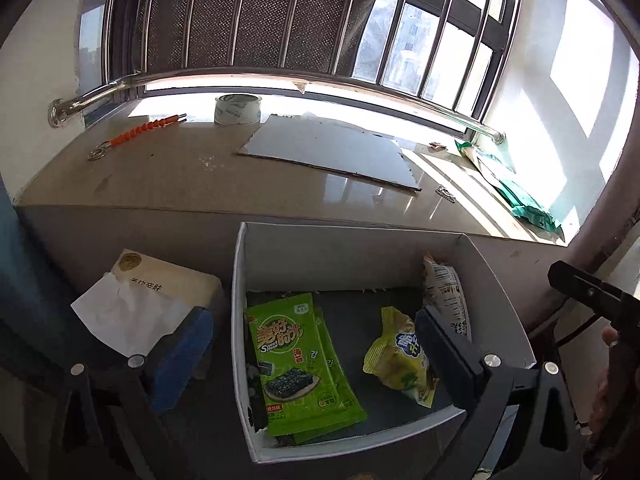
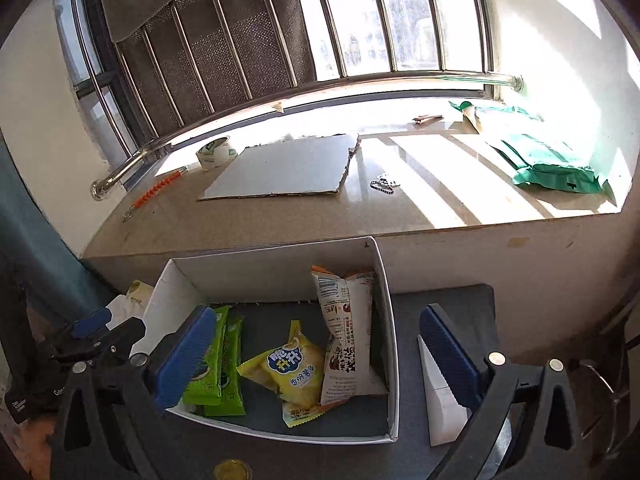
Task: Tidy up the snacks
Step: 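Lower both packets into the white box and open both grippers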
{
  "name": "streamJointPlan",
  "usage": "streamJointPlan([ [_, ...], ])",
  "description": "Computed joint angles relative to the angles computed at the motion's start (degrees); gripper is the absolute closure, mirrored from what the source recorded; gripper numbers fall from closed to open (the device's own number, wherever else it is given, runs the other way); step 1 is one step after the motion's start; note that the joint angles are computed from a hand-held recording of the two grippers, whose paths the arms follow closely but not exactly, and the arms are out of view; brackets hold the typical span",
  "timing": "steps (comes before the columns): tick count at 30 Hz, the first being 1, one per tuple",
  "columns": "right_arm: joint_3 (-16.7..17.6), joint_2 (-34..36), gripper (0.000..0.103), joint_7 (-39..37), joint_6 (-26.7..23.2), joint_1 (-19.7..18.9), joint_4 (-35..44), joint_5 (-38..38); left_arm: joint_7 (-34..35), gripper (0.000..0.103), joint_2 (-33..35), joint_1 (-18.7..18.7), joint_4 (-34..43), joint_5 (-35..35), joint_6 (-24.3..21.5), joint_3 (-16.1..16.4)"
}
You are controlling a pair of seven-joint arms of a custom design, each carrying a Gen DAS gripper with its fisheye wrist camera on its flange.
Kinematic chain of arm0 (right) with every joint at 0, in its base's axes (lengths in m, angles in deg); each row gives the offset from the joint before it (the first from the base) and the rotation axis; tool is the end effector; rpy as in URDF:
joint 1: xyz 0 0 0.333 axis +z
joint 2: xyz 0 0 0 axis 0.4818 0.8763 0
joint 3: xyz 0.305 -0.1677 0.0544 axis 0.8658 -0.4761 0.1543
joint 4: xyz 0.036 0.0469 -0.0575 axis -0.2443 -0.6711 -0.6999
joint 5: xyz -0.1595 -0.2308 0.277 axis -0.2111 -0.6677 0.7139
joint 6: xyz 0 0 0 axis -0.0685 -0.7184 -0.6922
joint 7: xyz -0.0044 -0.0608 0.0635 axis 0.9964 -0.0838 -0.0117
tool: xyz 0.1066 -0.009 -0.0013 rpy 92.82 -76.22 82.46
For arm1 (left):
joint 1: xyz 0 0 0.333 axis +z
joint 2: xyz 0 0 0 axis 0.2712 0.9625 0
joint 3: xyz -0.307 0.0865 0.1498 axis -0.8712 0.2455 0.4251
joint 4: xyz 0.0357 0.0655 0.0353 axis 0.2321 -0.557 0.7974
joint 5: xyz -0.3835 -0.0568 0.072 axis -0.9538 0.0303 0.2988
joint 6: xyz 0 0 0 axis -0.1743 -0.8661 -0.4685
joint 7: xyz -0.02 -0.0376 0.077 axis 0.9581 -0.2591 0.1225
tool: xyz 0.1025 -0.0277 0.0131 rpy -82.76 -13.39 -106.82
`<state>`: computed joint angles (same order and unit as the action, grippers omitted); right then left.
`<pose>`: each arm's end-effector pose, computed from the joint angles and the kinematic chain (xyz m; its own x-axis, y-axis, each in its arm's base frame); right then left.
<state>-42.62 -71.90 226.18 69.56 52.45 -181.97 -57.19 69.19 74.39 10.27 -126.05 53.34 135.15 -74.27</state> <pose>0.5784 0.3007 0.5328 -0.2329 -0.9531 -0.1931 -0.6424 0.2999 -0.7053 0.6259 -0.1642 0.5167 -0.3592 -0.9122 0.1972 -0.7056 0.1271 -0.6972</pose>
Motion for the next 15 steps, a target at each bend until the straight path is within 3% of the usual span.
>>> streamJointPlan([
  [5, 0.2, -3.1, 0.0, 4.0, 3.1, 0.6, -3.3, -5.1, 8.8, 0.0, -4.5, 2.0, -2.9, -9.9, -1.0, -0.9],
  [7, 0.7, -5.3, 0.0, 6.9, 4.3, 0.6, -5.6, -7.9, 15.5, 0.0, -7.9, 2.0, -5.2, -16.0, -1.7, -0.5],
  [11, 3.1, -11.7, 0.0, 17.8, 7.7, -0.3, -12.6, -19.1, 30.4, 0.0, -16.8, -0.9, -12.1, -29.0, -2.8, 2.9],
  [15, 7.1, -17.9, 0.0, 31.9, 11.5, -1.9, -19.9, -29.9, 40.5, 0.0, -26.1, -5.1, -20.3, -38.2, -3.8, 7.3],
])
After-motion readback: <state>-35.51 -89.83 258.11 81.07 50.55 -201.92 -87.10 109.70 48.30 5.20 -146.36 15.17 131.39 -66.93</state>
